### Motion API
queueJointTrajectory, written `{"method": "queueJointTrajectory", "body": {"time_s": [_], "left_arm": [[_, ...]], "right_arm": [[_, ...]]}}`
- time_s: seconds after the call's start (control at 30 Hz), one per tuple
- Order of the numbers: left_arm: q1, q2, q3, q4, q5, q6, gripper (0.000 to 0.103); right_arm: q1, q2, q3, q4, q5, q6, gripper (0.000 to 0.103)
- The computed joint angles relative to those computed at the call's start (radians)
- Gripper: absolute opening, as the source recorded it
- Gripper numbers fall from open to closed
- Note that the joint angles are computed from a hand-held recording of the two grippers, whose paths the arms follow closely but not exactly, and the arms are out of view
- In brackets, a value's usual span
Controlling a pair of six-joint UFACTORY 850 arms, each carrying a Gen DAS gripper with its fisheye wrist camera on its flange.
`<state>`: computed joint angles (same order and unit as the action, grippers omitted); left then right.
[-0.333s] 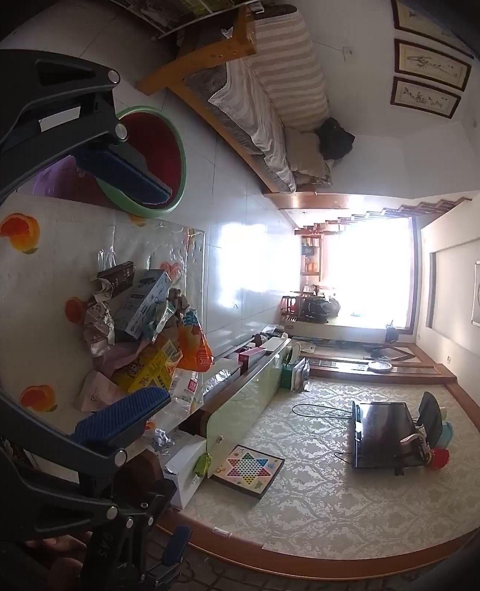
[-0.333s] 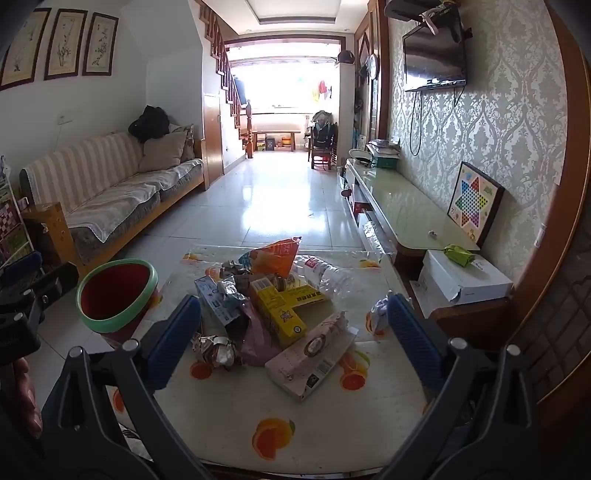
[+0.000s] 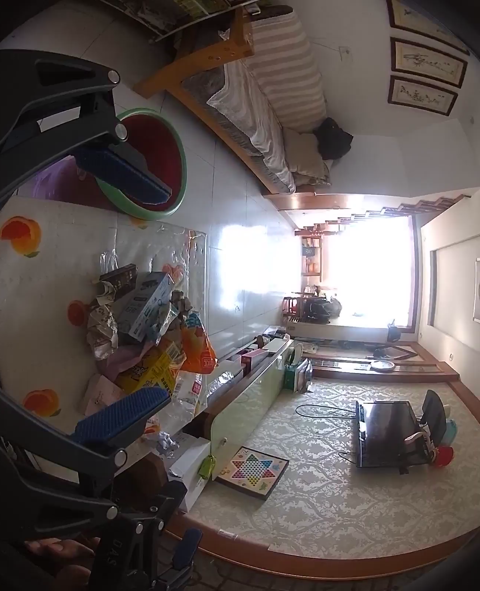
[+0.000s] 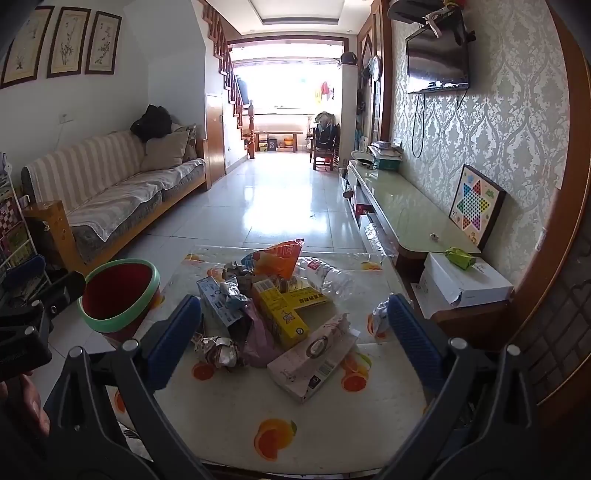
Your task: Collect trash
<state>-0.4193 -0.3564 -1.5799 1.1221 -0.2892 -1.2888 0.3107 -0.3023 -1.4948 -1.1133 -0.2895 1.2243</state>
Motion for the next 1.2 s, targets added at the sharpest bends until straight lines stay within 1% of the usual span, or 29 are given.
{"method": "queueJointTrajectory", "body": {"time_s": [0.03, 0.07, 0.23, 0.27, 0.43, 0.93, 1.1, 1.2], "left_arm": [[0.001, 0.0, 0.0, -0.021, 0.005, 0.021, 0.095], [0.0, 0.0, 0.0, -0.025, 0.005, 0.028, 0.095], [-0.002, 0.002, 0.005, 0.012, -0.002, -0.005, 0.095], [-0.003, 0.001, -0.005, -0.018, -0.006, 0.023, 0.095], [0.0, 0.001, -0.004, -0.026, -0.004, 0.028, 0.095], [0.0, 0.0, -0.001, -0.027, -0.001, 0.032, 0.095], [0.0, 0.0, -0.001, -0.028, -0.002, 0.033, 0.095], [0.0, 0.001, 0.0, -0.019, -0.001, 0.025, 0.095]], "right_arm": [[-0.001, 0.006, 0.005, 0.007, 0.003, -0.007, 0.1], [0.005, -0.014, -0.019, 0.037, -0.013, -0.038, 0.1], [0.007, -0.012, -0.019, 0.02, -0.013, -0.027, 0.1], [0.008, -0.012, -0.018, 0.018, -0.015, -0.026, 0.1], [0.008, -0.014, -0.021, 0.035, -0.015, -0.041, 0.1], [0.002, -0.02, -0.027, 0.08, -0.014, -0.073, 0.1], [0.003, -0.016, -0.024, 0.057, -0.014, -0.054, 0.1], [0.001, -0.017, -0.026, 0.07, -0.016, -0.065, 0.1]]}}
